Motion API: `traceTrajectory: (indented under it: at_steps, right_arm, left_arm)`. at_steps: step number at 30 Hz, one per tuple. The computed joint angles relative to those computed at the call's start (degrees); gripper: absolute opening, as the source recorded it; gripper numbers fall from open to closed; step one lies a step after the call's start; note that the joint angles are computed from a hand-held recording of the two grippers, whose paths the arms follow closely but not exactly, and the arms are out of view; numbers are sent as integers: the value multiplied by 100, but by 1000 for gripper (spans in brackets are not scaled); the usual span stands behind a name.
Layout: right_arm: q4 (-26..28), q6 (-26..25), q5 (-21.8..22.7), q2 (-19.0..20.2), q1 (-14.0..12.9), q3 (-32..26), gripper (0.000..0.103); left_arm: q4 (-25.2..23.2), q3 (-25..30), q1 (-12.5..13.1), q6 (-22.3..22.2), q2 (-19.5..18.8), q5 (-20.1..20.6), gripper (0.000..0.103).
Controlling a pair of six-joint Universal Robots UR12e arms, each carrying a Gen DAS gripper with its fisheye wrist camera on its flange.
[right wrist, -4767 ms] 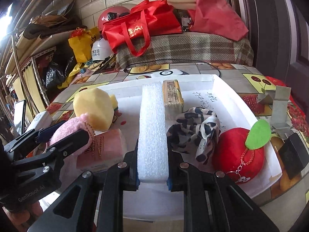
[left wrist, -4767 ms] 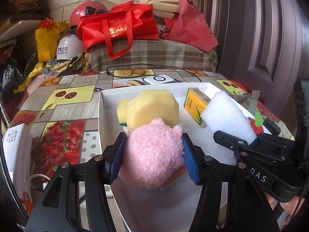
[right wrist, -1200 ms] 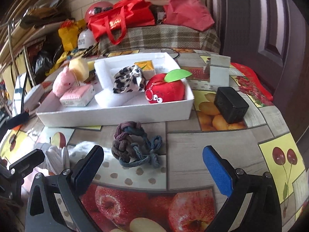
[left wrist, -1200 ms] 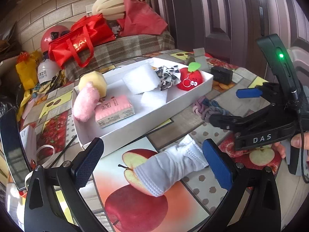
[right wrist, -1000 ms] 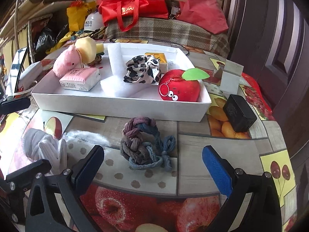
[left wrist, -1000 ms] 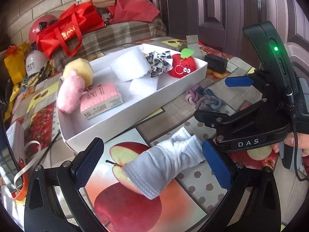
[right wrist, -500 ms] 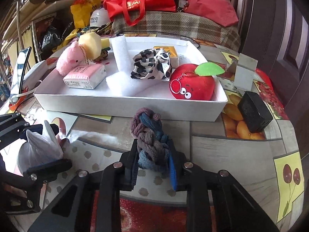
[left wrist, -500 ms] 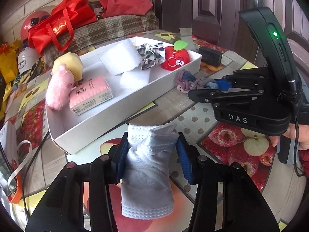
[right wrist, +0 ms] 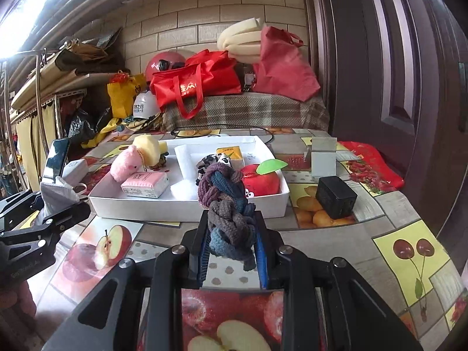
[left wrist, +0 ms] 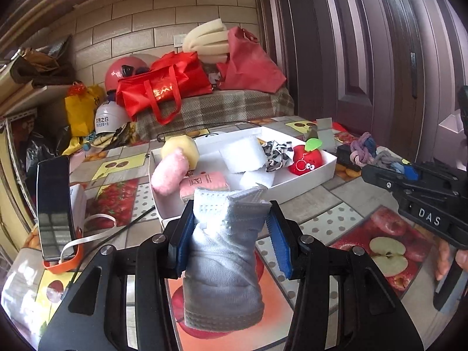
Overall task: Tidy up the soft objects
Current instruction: 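Carry the sock and braided rope over the white tray with both tools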
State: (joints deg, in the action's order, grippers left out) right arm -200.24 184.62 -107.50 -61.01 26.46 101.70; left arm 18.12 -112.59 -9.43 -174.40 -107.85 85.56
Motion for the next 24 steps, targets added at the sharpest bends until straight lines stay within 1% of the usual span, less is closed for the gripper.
traceTrajectory:
  at_steps: [3,6,7,9,12,16,19,22,24]
  right_arm:
    - [-149,-96,-18,-14,92,58,26]
    - [-170,-220,-200,35,170,-4,26]
    - [-122,-193,-216,47,171,-31,26]
    - [41,-82,-225,56,161,-77,26]
    - [196,-8,-198,80,151,-145,26]
    - [266,-225,-262,179,197,-303,26]
    - [377,-332,-288,262,217,-455,26]
    - [502,-269,-282,336,197,-609,26]
    - [604,-162,-242,377,161,-706,26]
  left_arm:
    - [126,-56,-89,-43,20,120,47]
    - [323,-82,-186,157,0,318,47]
    - [309,-79,-191,168,0,349,47]
    - [220,-45,-161,52,-6,319,47]
    - [124,103,-155,-73,-95,435,47]
    - [60,343,-185,-46,-264,699,47]
    - [12,504,-159,-149,-374,837,47]
    - [-175,636,-94,-346,-432,812,47]
    - [-305,717,-72,-382,-469,762,47]
